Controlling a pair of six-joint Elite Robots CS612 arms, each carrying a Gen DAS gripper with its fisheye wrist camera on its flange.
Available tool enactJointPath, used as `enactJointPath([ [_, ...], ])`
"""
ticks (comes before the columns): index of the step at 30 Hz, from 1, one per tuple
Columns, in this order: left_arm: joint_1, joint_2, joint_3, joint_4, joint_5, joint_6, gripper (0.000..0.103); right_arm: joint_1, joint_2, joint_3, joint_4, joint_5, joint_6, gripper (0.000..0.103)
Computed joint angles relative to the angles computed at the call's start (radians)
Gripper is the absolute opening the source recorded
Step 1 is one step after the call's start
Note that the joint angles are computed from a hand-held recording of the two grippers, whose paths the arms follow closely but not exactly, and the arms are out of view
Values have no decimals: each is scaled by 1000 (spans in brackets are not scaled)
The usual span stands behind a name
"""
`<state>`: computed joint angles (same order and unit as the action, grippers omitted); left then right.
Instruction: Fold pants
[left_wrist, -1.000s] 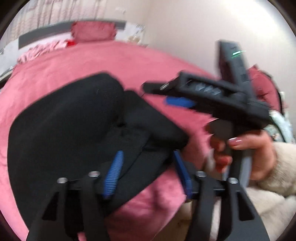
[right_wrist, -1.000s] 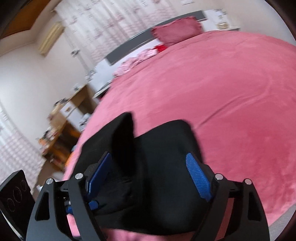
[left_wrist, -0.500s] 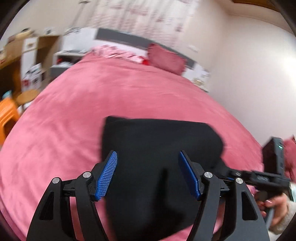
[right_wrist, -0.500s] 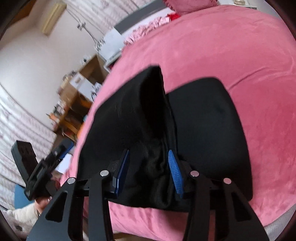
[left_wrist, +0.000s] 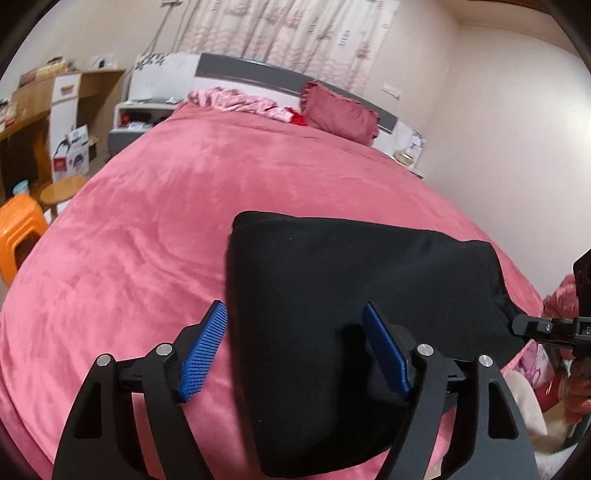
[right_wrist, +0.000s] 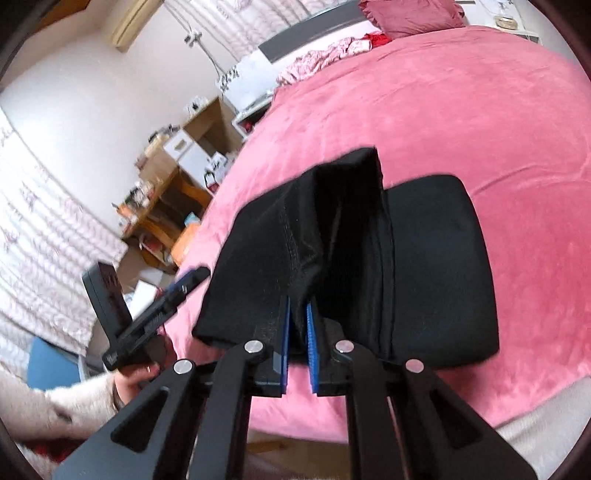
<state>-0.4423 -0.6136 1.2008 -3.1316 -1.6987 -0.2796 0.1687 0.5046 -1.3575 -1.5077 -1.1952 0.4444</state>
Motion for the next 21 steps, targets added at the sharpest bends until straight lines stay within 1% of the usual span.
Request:
enactJointPath([
  [3,-1,1,-5,32,-17,32,75,2,8,-5,74,-14,-2,7],
  [4,-2,2,-9,55,-20,38,75,-3,9,2,108,-10,17,7],
  [6,0,9,-31,157,-43,57,75,-13,9,22,132,21,69,7],
  [7,0,13,-37,179,-45,57,77,-19,9,31,145,35,98,7],
  [8,0,17,-42,198,-47,53,79,-26,12,35,144,64,128,7],
  [9,2,18,-44,202,-52,48,79,-30,16,33,128,81,139,8],
  [10,4,19,-46,202,-56,40,79,-32,17,31,111,85,143,13],
  [11,7,19,-48,202,-63,28,79,-33,21,22,76,75,155,15],
  [12,9,19,-48,196,-70,13,79,-35,26,9,43,63,167,29],
  [13,11,18,-46,186,-73,4,79,-37,28,4,10,53,179,50],
  [14,12,17,-41,163,-69,-8,79,-40,31,-2,-29,33,189,54],
  [15,13,16,-36,136,-60,-17,79,-41,30,-2,-46,17,182,54],
  [17,13,13,-27,89,-31,-33,79,-45,18,19,-52,-7,151,56],
  [19,12,11,-21,67,23,-53,84,-49,11,47,-51,7,140,61],
  [20,12,10,-21,68,43,-64,86,-54,8,69,-57,33,141,62],
  [21,14,11,-21,73,57,-77,86,-56,6,88,-63,45,142,63],
])
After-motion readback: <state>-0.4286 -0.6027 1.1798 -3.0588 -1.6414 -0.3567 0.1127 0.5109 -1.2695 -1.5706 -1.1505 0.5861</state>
